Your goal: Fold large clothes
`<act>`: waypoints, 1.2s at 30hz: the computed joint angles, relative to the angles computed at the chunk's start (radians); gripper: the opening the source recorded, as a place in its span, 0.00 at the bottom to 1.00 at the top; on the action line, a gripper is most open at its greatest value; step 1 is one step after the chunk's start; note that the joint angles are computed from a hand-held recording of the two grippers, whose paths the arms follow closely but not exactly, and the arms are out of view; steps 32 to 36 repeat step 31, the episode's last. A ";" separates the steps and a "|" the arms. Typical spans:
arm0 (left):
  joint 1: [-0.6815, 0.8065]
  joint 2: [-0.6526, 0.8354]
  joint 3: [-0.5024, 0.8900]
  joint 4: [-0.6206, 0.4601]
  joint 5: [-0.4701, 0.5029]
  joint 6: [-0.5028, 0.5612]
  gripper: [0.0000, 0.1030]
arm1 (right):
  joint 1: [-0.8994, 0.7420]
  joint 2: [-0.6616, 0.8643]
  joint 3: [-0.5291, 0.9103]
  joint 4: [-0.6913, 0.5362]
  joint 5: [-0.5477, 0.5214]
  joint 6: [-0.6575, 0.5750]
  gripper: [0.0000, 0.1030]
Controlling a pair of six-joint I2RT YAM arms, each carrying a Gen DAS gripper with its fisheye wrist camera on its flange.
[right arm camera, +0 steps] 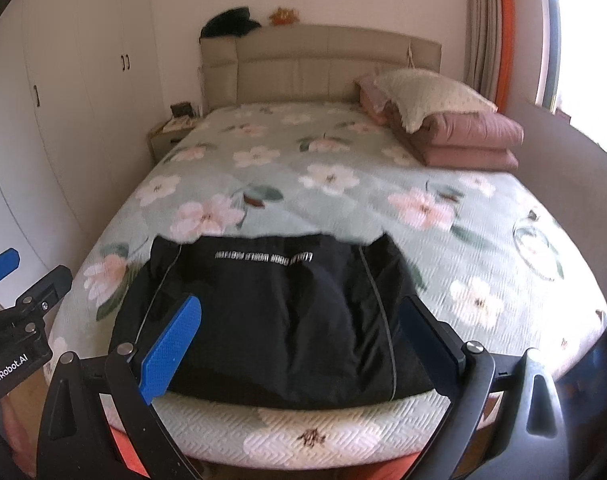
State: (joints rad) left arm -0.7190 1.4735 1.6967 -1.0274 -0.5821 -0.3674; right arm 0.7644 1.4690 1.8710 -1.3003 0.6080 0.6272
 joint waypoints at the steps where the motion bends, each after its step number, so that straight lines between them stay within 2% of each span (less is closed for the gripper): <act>1: 0.001 0.005 0.010 0.004 0.006 0.010 0.85 | -0.003 0.004 0.011 0.001 0.005 -0.009 0.97; 5: 0.004 0.035 0.046 0.025 -0.003 0.058 0.85 | -0.034 0.018 0.034 0.005 -0.003 -0.042 0.97; 12: 0.040 0.095 0.096 0.024 0.038 0.084 0.85 | -0.088 0.027 0.012 0.038 -0.048 -0.071 0.97; 24: 0.080 0.149 0.081 0.092 0.041 0.122 0.85 | -0.139 0.067 -0.023 0.084 -0.099 -0.096 0.97; 28: 0.106 0.146 0.035 0.166 0.088 0.138 0.85 | -0.160 0.081 -0.040 0.103 -0.113 -0.110 0.97; 31: 0.153 0.138 -0.005 0.226 0.231 0.165 0.85 | -0.182 0.088 -0.069 0.129 -0.125 -0.118 0.97; 36: 0.153 0.138 -0.005 0.226 0.231 0.165 0.85 | -0.182 0.088 -0.069 0.129 -0.125 -0.118 0.97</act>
